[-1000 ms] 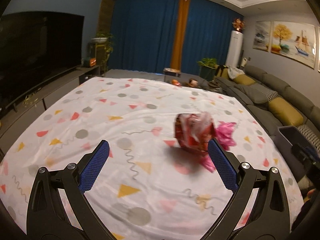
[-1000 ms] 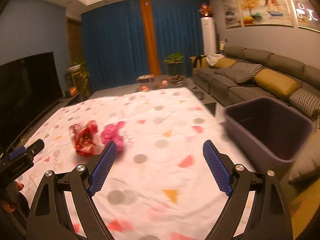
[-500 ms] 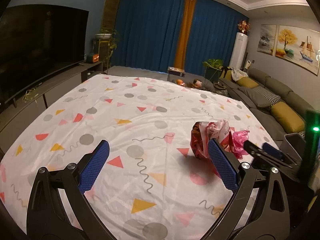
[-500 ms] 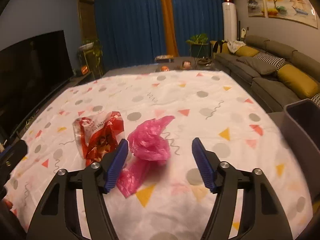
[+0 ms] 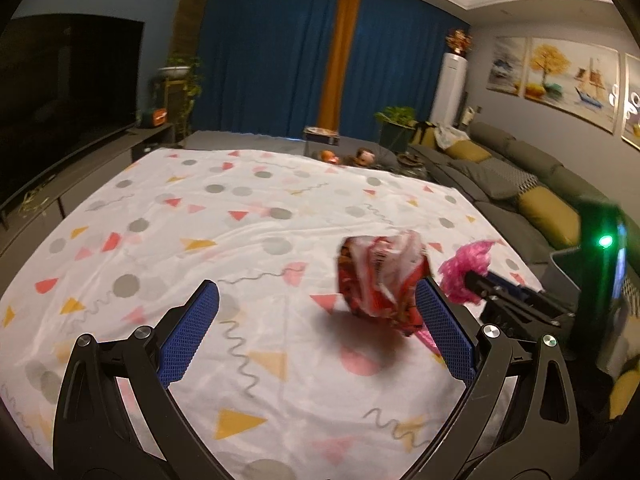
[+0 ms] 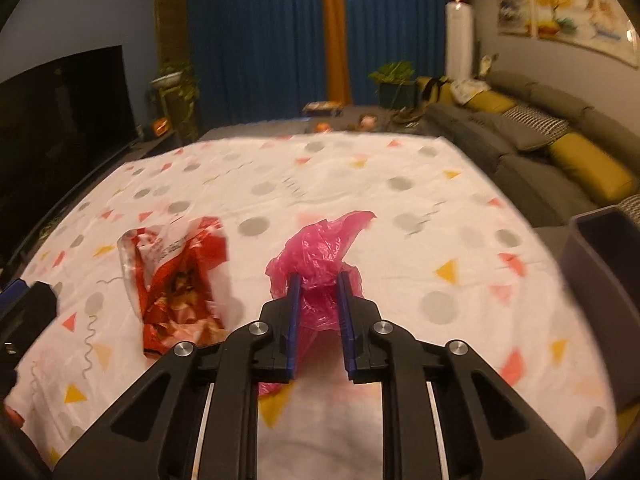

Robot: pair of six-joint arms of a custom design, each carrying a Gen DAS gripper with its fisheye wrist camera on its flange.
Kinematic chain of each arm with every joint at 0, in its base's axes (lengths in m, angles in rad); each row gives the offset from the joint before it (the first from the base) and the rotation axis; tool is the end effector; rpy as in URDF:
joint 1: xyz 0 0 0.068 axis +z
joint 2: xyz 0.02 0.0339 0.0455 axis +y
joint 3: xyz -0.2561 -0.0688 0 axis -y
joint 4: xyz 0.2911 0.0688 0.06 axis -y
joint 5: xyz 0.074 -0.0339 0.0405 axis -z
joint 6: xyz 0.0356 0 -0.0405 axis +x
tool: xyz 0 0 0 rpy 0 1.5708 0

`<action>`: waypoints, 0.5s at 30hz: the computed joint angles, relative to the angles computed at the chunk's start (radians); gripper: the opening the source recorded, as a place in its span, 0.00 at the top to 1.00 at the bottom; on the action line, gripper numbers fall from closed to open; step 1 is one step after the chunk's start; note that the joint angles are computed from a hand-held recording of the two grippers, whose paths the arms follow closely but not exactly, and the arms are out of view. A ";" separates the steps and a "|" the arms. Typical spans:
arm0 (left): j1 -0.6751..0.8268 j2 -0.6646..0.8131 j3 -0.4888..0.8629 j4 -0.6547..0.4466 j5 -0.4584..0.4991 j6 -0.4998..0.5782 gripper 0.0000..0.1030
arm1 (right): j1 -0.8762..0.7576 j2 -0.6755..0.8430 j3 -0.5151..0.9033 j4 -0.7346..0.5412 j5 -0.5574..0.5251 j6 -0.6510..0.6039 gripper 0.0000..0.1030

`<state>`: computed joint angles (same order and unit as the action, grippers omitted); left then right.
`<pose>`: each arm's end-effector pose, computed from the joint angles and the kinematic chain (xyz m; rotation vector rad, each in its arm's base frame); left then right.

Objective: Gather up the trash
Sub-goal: 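Grasp the red-white wrapper with the left tool while the right tool grasps the pink bag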

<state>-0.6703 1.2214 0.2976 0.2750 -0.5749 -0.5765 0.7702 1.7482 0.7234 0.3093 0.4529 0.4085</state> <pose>0.1989 -0.1330 0.0953 -0.2078 2.0940 -0.1040 0.2604 0.2309 0.0784 -0.1679 2.1986 0.1355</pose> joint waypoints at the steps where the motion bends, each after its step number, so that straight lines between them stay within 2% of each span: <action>1: -0.005 0.029 0.014 0.012 0.003 0.007 0.06 | -0.003 -0.024 -0.020 0.004 0.005 -0.001 0.82; 7: 0.002 0.232 0.138 0.064 0.071 0.010 0.06 | -0.008 -0.173 -0.146 0.032 0.026 0.008 0.82; 9: 0.000 0.277 0.166 0.073 0.080 0.022 0.12 | -0.011 -0.203 -0.175 0.042 0.021 0.010 0.82; 12: 0.017 0.335 0.215 0.052 0.150 0.033 0.37 | -0.015 -0.226 -0.200 0.054 0.011 0.013 0.82; 14: 0.033 0.347 0.222 0.057 0.189 0.029 0.58 | -0.015 -0.227 -0.206 0.060 0.004 0.014 0.82; 15: 0.038 0.351 0.225 0.057 0.202 0.030 0.62 | -0.014 -0.225 -0.206 0.061 0.001 0.013 0.82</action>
